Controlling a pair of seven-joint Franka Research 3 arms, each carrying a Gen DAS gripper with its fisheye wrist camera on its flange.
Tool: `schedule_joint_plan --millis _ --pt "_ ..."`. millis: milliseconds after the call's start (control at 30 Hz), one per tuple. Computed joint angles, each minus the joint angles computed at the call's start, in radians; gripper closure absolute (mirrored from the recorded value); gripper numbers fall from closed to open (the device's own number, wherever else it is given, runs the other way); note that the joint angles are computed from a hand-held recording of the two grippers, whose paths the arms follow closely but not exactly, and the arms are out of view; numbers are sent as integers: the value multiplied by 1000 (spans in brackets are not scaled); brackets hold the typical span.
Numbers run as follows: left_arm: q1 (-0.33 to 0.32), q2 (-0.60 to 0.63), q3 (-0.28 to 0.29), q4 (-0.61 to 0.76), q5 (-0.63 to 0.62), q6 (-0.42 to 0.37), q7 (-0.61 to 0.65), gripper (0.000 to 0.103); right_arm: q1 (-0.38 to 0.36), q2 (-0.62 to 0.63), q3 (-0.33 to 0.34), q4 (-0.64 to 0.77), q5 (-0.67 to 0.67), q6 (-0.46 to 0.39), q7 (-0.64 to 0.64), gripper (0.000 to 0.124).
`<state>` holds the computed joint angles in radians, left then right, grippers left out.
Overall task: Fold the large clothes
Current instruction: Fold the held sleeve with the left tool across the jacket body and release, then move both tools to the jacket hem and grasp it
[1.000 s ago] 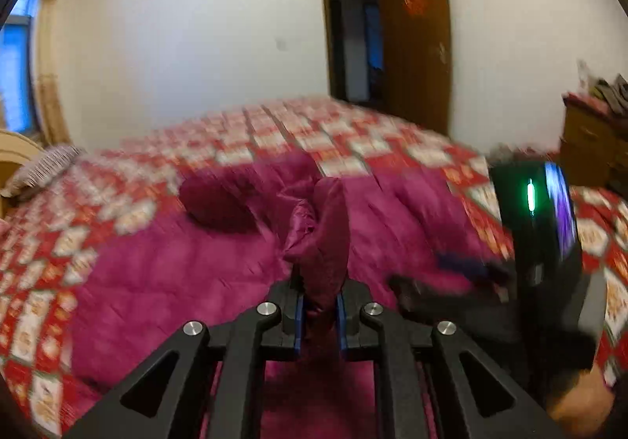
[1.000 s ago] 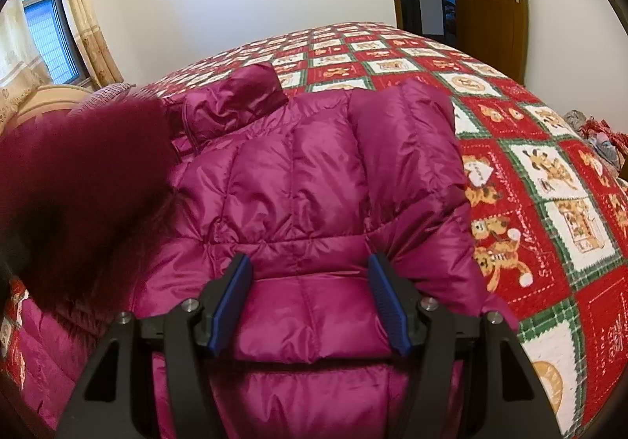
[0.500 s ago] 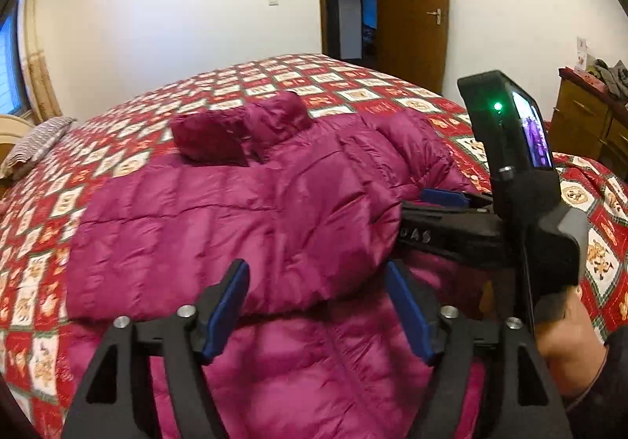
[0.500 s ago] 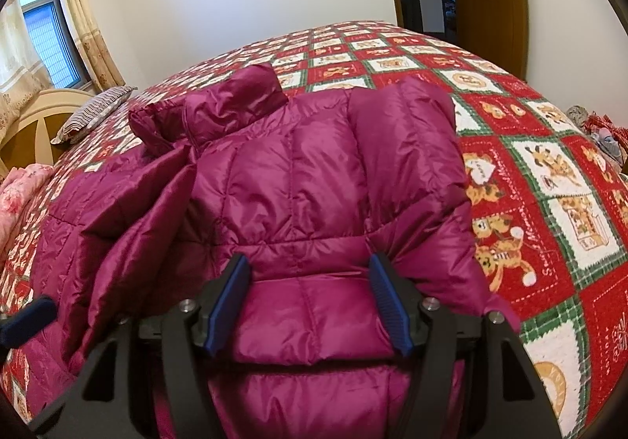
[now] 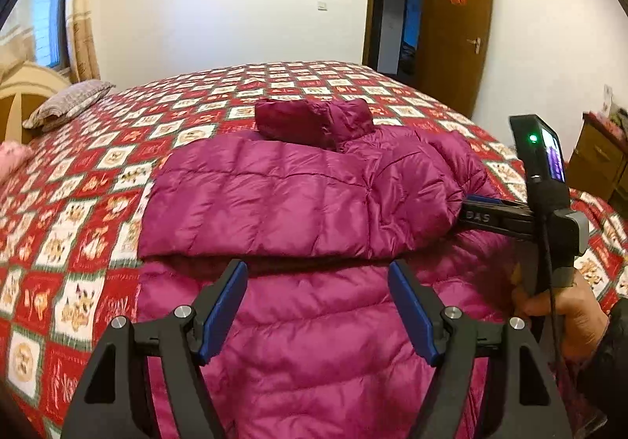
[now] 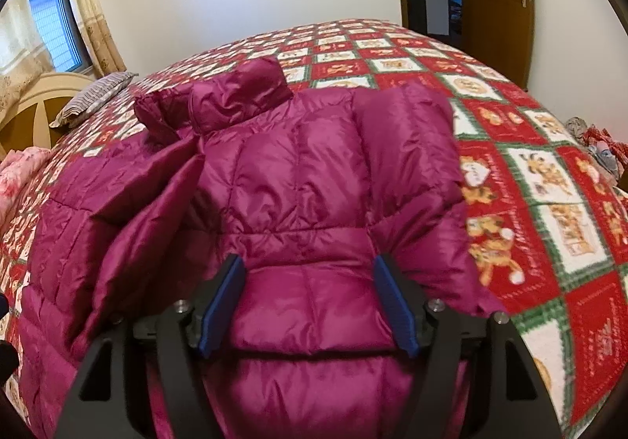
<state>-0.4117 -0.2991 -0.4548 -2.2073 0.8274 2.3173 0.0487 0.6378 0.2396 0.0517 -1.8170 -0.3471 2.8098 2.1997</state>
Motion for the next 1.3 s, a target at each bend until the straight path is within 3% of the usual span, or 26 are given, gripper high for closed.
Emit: schedule_joint_plan --millis 100,200,300,400,533,667,767,900,1000,1067,1100,1133,1233,1300 --pt "-7 -38 -7 -55 -2 74 -92 29 20 -54 -26 -56 -86 13 82 53" --pt "-16 -58 -10 -126 -11 262 -196 29 -10 -112 -10 -117 -109 32 130 53" --pt "8 -42 -77 -141 34 320 -327 29 -44 -169 1 -167 -167 38 219 52" --pt "-16 13 -106 -108 44 279 -331 29 -89 -206 25 -199 -170 49 267 52" --pt "-89 97 -111 -32 41 135 -217 29 -137 -216 62 -199 -172 40 298 51" --pt "-164 113 -54 -18 -80 135 -59 29 -146 -195 86 -174 -112 54 235 51" --pt "-185 84 -29 -38 -141 165 7 29 -132 -159 101 -131 -30 75 146 51" --pt "-148 -24 -32 -90 -118 125 -34 29 -99 -94 122 -49 103 61 -27 51" --pt "-101 -87 -23 -110 -112 67 -30 29 -54 -51 112 -6 133 25 -89 51" --pt "-59 -117 -19 -110 -95 13 -24 29 -40 -28 116 9 175 -9 -155 62" --pt "-37 -125 -13 -106 -86 -10 -16 29 -20 -21 99 17 155 -36 -150 78" --pt "-14 -126 -4 -95 -79 -36 2 29 -5 -15 83 25 134 -62 -142 85" --pt "52 -96 21 -50 -51 -93 45 29 6 -15 61 24 110 -102 -143 86" --pt "88 -69 47 -24 -34 -88 54 29 6 -5 53 44 87 -149 -160 86"
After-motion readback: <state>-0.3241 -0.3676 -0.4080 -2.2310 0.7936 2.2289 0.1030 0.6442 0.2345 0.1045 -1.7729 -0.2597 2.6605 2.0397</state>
